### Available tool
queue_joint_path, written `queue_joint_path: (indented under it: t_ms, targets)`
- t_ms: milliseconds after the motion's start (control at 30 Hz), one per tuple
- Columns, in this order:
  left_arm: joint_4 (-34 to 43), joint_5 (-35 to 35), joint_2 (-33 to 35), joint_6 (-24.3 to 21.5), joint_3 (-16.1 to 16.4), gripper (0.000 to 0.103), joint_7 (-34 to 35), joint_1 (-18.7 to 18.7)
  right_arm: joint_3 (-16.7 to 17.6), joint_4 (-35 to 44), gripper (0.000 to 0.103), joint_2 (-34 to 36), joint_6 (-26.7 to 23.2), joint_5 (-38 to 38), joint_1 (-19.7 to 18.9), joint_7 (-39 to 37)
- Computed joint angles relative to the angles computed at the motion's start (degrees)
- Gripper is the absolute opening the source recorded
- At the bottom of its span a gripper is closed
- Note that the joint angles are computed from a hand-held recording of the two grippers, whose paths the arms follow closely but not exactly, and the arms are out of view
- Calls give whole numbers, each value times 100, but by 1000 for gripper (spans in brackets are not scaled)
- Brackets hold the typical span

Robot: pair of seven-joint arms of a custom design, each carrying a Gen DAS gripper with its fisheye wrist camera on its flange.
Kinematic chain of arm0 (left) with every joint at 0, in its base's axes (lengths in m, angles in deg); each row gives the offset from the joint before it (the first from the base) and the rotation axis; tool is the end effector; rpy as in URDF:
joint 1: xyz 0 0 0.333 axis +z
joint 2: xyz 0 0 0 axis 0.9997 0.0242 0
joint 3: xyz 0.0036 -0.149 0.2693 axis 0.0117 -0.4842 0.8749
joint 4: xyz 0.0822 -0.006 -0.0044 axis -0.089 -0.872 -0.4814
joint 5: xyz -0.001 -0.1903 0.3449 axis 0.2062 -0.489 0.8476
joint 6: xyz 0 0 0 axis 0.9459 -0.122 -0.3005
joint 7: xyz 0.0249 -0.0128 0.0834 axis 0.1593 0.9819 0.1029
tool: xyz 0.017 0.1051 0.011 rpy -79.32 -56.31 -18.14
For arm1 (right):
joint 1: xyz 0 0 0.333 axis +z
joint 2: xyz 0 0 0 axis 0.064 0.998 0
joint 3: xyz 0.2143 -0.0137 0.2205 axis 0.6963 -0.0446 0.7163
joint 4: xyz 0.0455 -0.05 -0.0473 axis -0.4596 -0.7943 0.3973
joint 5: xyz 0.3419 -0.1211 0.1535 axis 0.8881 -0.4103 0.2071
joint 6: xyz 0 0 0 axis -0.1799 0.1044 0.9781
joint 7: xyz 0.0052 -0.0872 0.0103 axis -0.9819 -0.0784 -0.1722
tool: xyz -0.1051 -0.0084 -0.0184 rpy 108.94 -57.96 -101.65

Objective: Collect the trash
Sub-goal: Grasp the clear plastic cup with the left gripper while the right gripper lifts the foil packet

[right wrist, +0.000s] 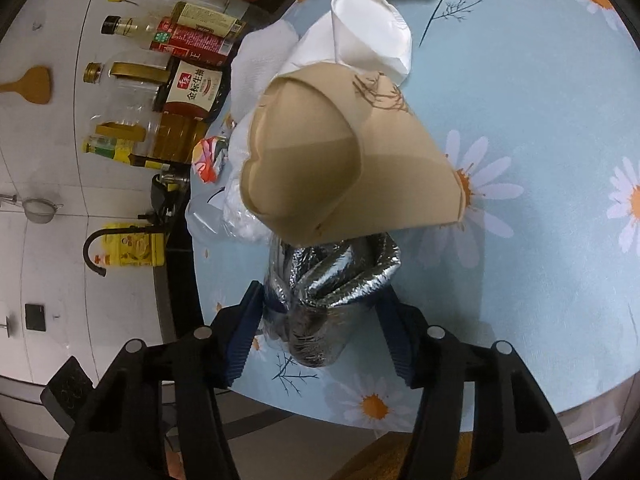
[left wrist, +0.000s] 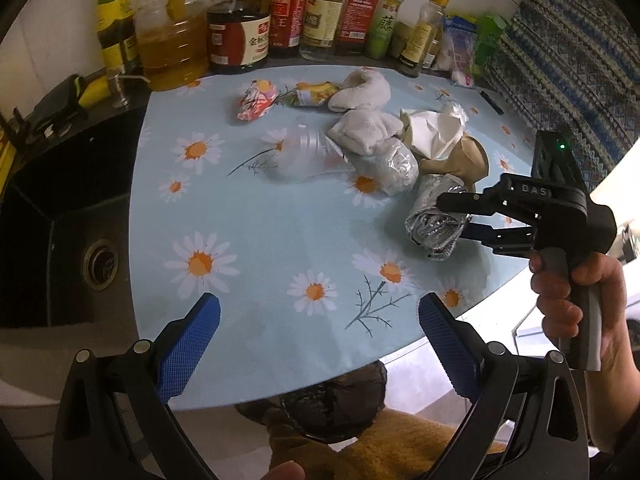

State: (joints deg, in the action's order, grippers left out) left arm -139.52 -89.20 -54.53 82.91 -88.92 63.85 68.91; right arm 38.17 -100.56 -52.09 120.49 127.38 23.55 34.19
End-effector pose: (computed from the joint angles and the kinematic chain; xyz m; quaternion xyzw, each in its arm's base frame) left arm 0.3919 -0.1779 0.4343 -0.6403 0.7324 -0.2180 0.0779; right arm 0.4615 0.1792 0.3770 -0.5250 0.7771 0.1803 0.2965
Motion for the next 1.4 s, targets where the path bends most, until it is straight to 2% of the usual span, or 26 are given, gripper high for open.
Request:
queue_joint_path:
  t_ms: [100, 267, 433, 667, 800, 967, 1033, 1100, 1200, 1400]
  targets:
    - [57, 10, 111, 105, 43, 97, 155, -8, 23, -152, 56, -191, 78, -26, 23, 58]
    - [392, -579, 515, 146, 303, 96, 589, -105, -20, -359, 56, -572, 65, 132, 146, -164]
    - [906, -793, 1072, 173, 221, 96, 874, 115, 88, -708, 56, -1165, 244, -521, 217, 135]
    - [1811, -1034, 1958, -57, -66, 96, 1221, 545, 299, -1095, 56, -1892, 350, -1866, 210, 892]
    - [2329, -794, 2439, -200, -287, 96, 1115, 814, 299, -1205, 56, -2124, 312, -2373, 251, 1199]
    - [2859, -276, 2988, -442, -484, 95, 825, 1021, 192, -1377, 56, -2338, 363, -2599, 348, 1269]
    - [3036, -265, 3196, -582, -553, 94, 828, 1102, 205, -1413, 56, -2386, 338, -2735, 306, 1350]
    - [3158, -36, 3323, -686, -598, 88, 736, 1127, 177, -1438, 56, -2432, 317, -2817, 308, 1350]
    - [3305, 448, 3483, -764, -625, 87, 523, 1111, 171, -1466, 56, -2484, 275, -2974, 267, 1359]
    - [3522, 570, 3661, -963, -720, 87, 394, 1142, 75, -1498, 56, -2509, 234, -3031, 257, 1264]
